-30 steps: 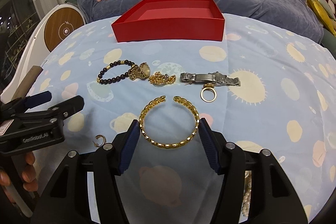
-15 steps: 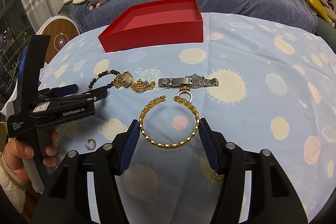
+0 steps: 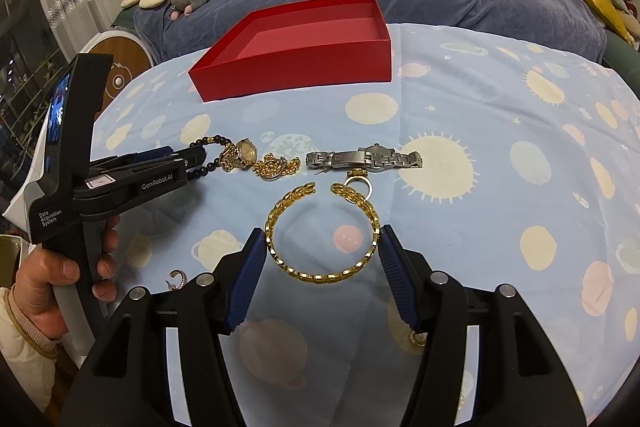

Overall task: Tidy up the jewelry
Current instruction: 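Grasp the black bead bracelet with the left tool while the right tool holds the cuff, then carry both bracelets into the red box and open both tools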

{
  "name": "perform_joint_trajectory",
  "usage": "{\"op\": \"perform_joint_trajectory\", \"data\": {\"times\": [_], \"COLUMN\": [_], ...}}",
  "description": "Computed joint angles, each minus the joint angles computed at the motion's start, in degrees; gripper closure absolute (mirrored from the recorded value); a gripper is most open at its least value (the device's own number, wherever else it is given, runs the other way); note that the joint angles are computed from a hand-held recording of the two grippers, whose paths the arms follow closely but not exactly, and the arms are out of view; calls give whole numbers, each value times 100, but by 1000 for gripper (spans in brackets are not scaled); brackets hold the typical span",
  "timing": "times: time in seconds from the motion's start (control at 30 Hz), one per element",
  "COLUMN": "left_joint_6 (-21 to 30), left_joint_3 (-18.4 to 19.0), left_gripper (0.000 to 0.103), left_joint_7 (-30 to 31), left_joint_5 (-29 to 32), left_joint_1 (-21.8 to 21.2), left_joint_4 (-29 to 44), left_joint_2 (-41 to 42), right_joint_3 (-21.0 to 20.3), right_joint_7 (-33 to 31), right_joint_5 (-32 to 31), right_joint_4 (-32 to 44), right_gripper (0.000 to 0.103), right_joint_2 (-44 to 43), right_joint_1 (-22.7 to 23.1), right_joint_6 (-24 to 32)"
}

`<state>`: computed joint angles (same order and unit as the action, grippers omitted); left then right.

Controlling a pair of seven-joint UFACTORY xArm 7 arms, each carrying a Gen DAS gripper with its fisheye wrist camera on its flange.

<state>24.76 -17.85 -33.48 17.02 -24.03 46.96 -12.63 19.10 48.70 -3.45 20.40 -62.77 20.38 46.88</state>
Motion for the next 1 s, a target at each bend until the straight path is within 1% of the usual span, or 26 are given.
{"op": "perform_joint_trajectory", "data": {"times": [0.03, 0.07, 0.1, 0.3, 0.57, 0.67, 0.83, 0.93, 1.0], "left_joint_6": [-18, -47, -80, -75, -98, 3, 101, 197, 237], "left_joint_3": [8, 46, 95, 96, 302, 307, 299, 266, 223], "left_gripper": [86, 96, 98, 98, 98, 98, 98, 98, 98], "left_joint_7": [11, 76, 182, 238, 818, 1043, 1391, 1585, 1632], "left_joint_5": [-20, -104, -225, -374, -1201, -1403, -1558, -1514, -1376], "left_joint_1": [-9, -38, -80, -66, -297, -348, -327, -244, -147], "left_joint_4": [-1, -9, -25, -95, -159, -36, 511, 1086, 1556], "left_joint_2": [1, 1, -2, -154, -788, -931, -823, -451, -95], "right_joint_3": [-10, -8, -4, -25, -36, -152, -455, -763, -947], "right_joint_7": [-1, 3, 4, -13, -103, -196, -711, -1166, -1478], "right_joint_5": [4, 3, 0, -11, -65, 0, -95, -105, -82], "right_joint_4": [-5, -5, -2, 0, 146, 277, 777, 1199, 1536], "right_gripper": [47, 47, 47, 47, 47, 47, 47, 47, 47], "right_joint_2": [11, 21, 33, 53, 81, 170, 587, 1171, 1688], "right_joint_1": [1, -2, -3, -3, -42, -44, -311, -543, -697], "right_joint_6": [-11, -12, -11, -59, -174, -285, -527, -875, -1130]}}
